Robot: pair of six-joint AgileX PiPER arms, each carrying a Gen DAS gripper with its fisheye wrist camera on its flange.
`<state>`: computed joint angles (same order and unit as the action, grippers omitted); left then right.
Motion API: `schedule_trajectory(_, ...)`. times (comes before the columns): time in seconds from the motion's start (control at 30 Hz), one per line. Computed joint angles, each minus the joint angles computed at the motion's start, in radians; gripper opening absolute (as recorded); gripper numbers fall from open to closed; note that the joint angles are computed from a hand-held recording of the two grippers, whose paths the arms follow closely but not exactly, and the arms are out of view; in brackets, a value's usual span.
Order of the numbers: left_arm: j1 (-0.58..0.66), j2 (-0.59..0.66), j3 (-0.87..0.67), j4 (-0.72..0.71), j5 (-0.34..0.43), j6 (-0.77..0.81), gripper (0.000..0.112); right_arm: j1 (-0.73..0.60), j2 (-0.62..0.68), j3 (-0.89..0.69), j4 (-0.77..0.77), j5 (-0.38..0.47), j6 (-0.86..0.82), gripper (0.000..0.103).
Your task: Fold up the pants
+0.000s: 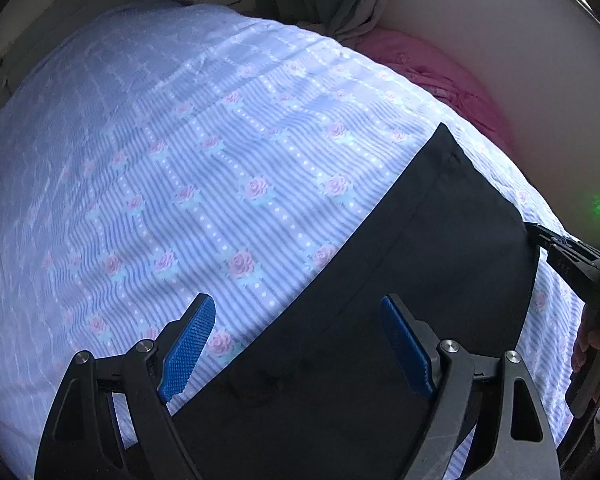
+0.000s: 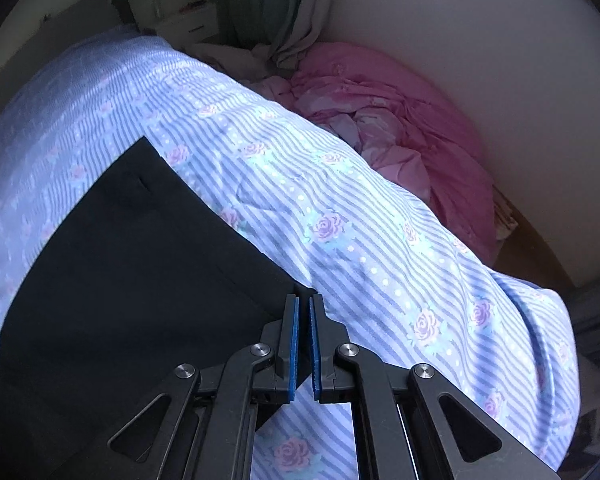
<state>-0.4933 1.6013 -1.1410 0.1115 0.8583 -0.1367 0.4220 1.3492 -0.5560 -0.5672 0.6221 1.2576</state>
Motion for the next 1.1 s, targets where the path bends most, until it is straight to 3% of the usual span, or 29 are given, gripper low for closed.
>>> schedule_trajectory(0.17, -0.004, -0.019, -0.003, 0.013, 0.029, -0.021, 0.084, 0.001, 0.020, -0.011, 0.009, 0.035, -0.016, 0.010)
schedule_trajectory(0.2, -0.006, -0.025, -0.005, 0.014, 0.034, -0.024, 0.084, -0.003, 0.008, -0.010, 0.009, 0.044, -0.008, 0.016)
schedule_trajectory(0.27, -0.015, -0.044, -0.004, 0.008, 0.043, -0.020, 0.085, 0.005, -0.039, -0.010, 0.000, 0.130, 0.056, 0.048)
schedule_trajectory(0.3, -0.018, -0.052, -0.004, 0.006, 0.043, -0.015, 0.085, 0.016, -0.068, -0.002, -0.005, 0.159, 0.084, 0.052)
schedule_trajectory(0.47, -0.053, -0.075, -0.021, -0.004, 0.030, 0.054, 0.085, 0.103, -0.330, 0.038, 0.012, 0.303, 0.158, 0.053)
schedule_trajectory(0.53, -0.058, -0.051, -0.054, -0.038, 0.021, 0.125, 0.085, 0.194, -0.414, 0.041, -0.011, 0.381, 0.249, 0.053)
schedule_trajectory(0.6, -0.055, 0.002, -0.112, -0.089, 0.023, 0.209, 0.085, 0.254, -0.464, 0.048, -0.022, 0.405, 0.326, 0.053)
schedule_trajectory(0.77, -0.065, 0.181, -0.278, -0.104, 0.035, 0.266, 0.084, 0.375, -0.492, 0.125, -0.063, 0.329, 0.573, 0.053)
schedule_trajectory(0.93, -0.080, 0.318, -0.421, -0.061, 0.073, 0.269, 0.083, 0.376, -0.448, 0.208, -0.140, 0.170, 0.745, 0.051)
schedule_trajectory(1.03, -0.079, 0.376, -0.488, -0.092, 0.093, 0.293, 0.083, 0.284, -0.430, 0.244, -0.188, 0.022, 0.731, 0.042)
schedule_trajectory(1.1, -0.084, 0.406, -0.523, -0.095, 0.107, 0.291, 0.082, 0.151, -0.393, 0.260, -0.147, -0.112, 0.626, 0.037)
